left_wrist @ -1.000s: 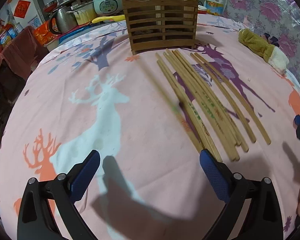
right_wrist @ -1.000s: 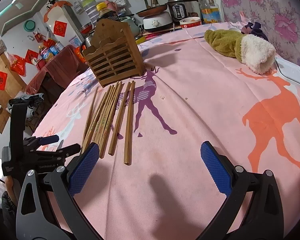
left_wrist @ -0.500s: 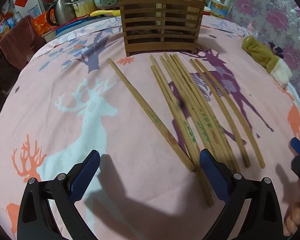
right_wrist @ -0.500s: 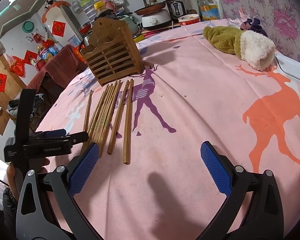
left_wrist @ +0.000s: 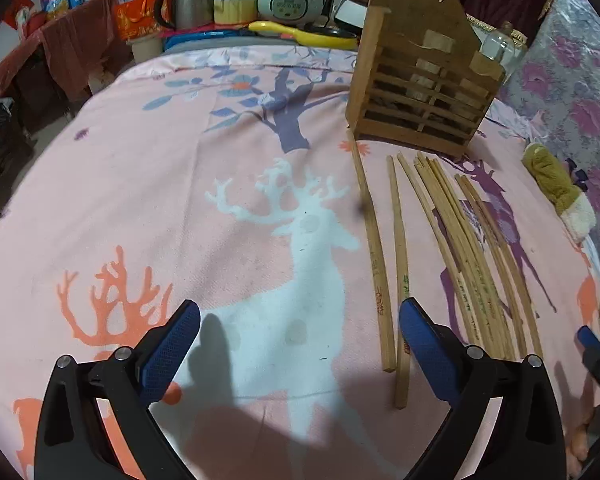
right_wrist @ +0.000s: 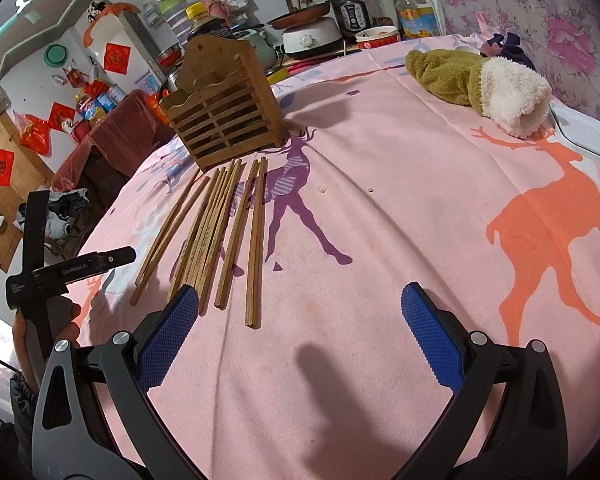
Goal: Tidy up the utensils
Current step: 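Move the right tool toward the chopsticks while the left tool approaches them too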
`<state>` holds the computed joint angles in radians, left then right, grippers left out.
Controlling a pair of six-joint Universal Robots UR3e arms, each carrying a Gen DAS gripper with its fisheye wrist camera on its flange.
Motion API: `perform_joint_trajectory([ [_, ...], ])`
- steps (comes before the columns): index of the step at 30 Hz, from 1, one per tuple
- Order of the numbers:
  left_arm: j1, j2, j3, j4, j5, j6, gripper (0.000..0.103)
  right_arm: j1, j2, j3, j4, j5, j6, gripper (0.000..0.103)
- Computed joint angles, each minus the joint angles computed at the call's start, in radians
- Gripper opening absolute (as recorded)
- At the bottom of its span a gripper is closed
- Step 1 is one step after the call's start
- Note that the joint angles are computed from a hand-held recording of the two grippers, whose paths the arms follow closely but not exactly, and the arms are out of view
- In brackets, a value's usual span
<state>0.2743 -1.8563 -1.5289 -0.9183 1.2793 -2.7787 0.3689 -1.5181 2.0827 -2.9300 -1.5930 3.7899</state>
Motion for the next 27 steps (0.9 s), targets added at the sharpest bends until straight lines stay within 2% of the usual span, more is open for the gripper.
perform_joint_trajectory([
  [7,-0.045,-0.018,-0.001,0.024,0.040,0.006,0.097,0.003,0.003,0.000,-0.002,-0.003,0.000,0.097],
  [10,-0.072,-0.050,0.021,0.034,0.087,0.002,0.098,0.002,0.004,0.000,-0.004,-0.001,0.000,0.097],
  [20,-0.035,-0.065,0.043,0.025,0.112,-0.030,0.098,0.011,0.010,0.007,-0.026,-0.004,0.001,0.097],
  [24,-0.040,-0.033,-0.007,0.051,0.121,-0.017,0.098,-0.014,0.011,0.028,-0.092,0.086,-0.075,0.097],
  [27,-0.063,-0.008,-0.058,0.094,0.164,-0.012,0.098,-0.016,0.044,-0.034,-0.028,0.150,-0.177,0.089],
])
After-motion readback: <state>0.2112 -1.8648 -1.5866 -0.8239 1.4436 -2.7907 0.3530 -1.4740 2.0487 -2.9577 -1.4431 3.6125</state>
